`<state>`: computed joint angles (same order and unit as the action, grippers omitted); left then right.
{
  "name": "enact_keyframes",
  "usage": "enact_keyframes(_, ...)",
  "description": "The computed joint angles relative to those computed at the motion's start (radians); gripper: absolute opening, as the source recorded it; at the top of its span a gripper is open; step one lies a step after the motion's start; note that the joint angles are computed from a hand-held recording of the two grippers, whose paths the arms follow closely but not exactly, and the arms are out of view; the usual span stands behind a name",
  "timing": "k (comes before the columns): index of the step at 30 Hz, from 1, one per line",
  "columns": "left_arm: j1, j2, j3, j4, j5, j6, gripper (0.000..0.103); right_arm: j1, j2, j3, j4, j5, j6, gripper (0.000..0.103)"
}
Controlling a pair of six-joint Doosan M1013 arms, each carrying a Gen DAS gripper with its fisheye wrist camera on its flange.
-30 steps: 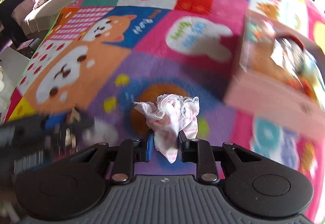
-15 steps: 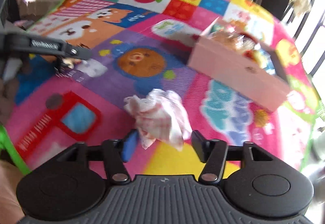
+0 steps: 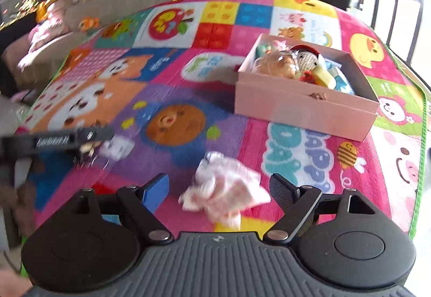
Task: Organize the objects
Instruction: 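Carry the cloth toward the pink box with the right while the left holds the figure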
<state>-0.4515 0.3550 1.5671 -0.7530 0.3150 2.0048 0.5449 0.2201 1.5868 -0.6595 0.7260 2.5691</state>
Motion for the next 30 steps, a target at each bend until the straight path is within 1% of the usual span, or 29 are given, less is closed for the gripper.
enact_keyframes(2,0.001,0.000,0.000,-0.006,0.001,0.004,0.033,-0.007,0.012,-0.012,0.031,0.002,-0.025,0.082)
enact_keyframes(5,0.001,0.000,0.000,-0.005,0.001,0.004,0.033,-0.005,0.031,-0.028,0.053,0.029,-0.078,0.081)
enact_keyframes(7,0.001,0.000,0.000,-0.007,0.001,0.005,0.033,0.000,0.042,-0.036,0.041,0.050,-0.091,0.071)
enact_keyframes(8,0.001,0.000,0.001,-0.009,0.001,0.006,0.033,-0.002,0.047,-0.042,0.055,0.058,-0.115,0.054)
enact_keyframes(9,0.001,0.000,0.001,-0.007,0.001,0.004,0.033,-0.006,0.050,-0.048,0.075,0.063,-0.137,0.042)
enact_keyframes(10,0.001,0.000,0.001,-0.003,0.001,0.004,0.033,-0.007,0.050,-0.049,0.075,0.061,-0.138,0.041)
enact_keyframes(12,0.001,-0.001,0.001,0.006,0.000,-0.005,0.033,-0.010,0.050,-0.054,0.072,0.066,-0.148,0.032)
enact_keyframes(16,-0.009,-0.003,-0.002,0.089,-0.007,-0.081,0.033,-0.018,0.042,-0.054,0.039,0.063,-0.126,0.031)
enact_keyframes(17,-0.010,-0.003,-0.003,0.091,-0.004,-0.085,0.033,-0.022,0.038,-0.052,0.032,0.060,-0.117,0.031)
enact_keyframes(21,-0.008,-0.002,-0.014,-0.017,0.045,0.006,0.033,-0.034,0.021,-0.040,-0.003,0.042,-0.073,0.031)
enact_keyframes(24,-0.017,-0.002,-0.026,-0.051,0.065,0.059,0.033,-0.042,0.002,-0.019,-0.035,0.012,-0.027,0.031)
enact_keyframes(27,-0.028,0.004,-0.053,-0.054,0.098,0.072,0.033,-0.048,-0.024,0.012,-0.068,-0.035,0.027,0.031)
enact_keyframes(30,-0.047,0.014,-0.090,0.007,0.112,0.034,0.033,-0.056,-0.057,0.055,-0.114,-0.093,0.093,0.031)
